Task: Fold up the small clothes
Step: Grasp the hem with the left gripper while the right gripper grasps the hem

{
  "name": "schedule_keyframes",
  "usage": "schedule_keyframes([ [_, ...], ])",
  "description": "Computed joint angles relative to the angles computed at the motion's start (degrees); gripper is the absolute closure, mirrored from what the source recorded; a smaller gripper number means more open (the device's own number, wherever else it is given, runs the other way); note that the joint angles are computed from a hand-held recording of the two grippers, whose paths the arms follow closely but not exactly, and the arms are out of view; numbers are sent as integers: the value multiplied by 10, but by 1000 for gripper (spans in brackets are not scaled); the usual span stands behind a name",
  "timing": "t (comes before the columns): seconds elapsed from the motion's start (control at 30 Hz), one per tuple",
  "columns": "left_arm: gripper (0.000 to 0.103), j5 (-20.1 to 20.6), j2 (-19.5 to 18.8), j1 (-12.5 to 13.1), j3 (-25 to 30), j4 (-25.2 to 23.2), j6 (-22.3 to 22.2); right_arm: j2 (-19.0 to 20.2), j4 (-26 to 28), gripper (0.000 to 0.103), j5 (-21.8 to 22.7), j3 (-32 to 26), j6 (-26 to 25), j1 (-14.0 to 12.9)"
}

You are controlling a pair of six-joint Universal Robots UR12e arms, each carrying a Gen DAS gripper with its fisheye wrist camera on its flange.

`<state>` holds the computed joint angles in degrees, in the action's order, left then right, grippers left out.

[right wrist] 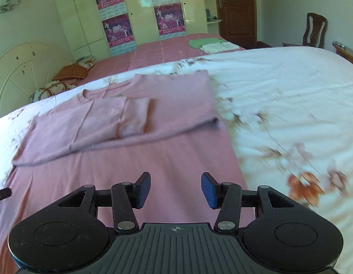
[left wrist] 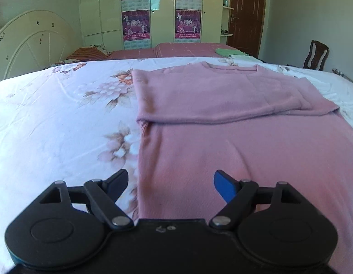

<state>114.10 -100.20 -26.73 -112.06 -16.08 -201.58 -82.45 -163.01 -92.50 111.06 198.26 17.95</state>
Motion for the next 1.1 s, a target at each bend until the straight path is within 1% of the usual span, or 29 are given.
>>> schedule_keyframes([
  [0.1, 24, 37, 24, -17, -19, -47, -17, -36, -4, 54, -2, 36, 6, -2],
  [0.17, 27, 49, 44, -26, -32, -73, -45, -63, -6, 54, -3, 60, 21, -9],
  [0.2, 28, 43, 56, -29, -39, -84, -65, -77, -11, 54, -4, 73, 36, -14],
  [0.23, 32, 24, 68, -28, -47, -89, -87, -91, -17, 54, -6, 88, 62, -20],
  [0.27, 38, -3, 79, -26, -55, -90, -116, -106, -19, 54, 3, 102, 88, -31],
  [0.3, 40, -33, 90, -23, -66, -79, -149, -122, -19, 54, 26, 117, 112, -46],
  [0.33, 41, -61, 101, -20, -83, -48, -195, -136, -17, 54, 52, 130, 125, -61],
  [0.37, 41, -79, 109, -19, -97, -22, -237, -150, -18, 54, 78, 143, 133, -75],
  [0.4, 41, -86, 115, -21, -106, -10, -270, -162, -19, 54, 101, 154, 135, -86],
  [0.43, 42, -78, 119, -30, -110, -9, -298, -175, -18, 54, 131, 166, 134, -100],
  [0.47, 44, -67, 123, -39, -113, -13, -315, -188, -18, 54, 156, 178, 134, -111],
  [0.53, 50, -66, 128, -50, -124, 0, -335, -209, -19, 54, 205, 200, 136, -131],
  [0.57, 50, -62, 130, -55, -127, -2, -351, -217, -21, 54, 226, 209, 135, -138],
  [0.63, 50, -56, 134, -64, -136, 11, -375, -229, -7, 54, 255, 222, 130, -149],
  [0.7, 50, -65, 138, -65, -143, 21, -399, -235, -2, 54, 283, 232, 133, -158],
  [0.73, 50, -80, 140, -61, -147, 33, -409, -236, -2, 54, 293, 236, 137, -161],
  [0.77, 50, -94, 140, -58, -149, 42, -411, -237, 0, 54, 302, 238, 141, -164],
  [0.87, 50, -109, 136, -51, -144, 28, -391, -231, -6, 54, 325, 245, 152, -173],
  [0.93, 50, -124, 127, -42, -145, 52, -384, -222, -18, 54, 336, 246, 164, -177],
  [1.0, 50, -155, 118, -28, -147, 79, -378, -212, -35, 54, 345, 246, 181, -180],
  [1.1, 50, -186, 105, -13, -145, 106, -368, -204, -35, 54, 354, 241, 181, -177],
])
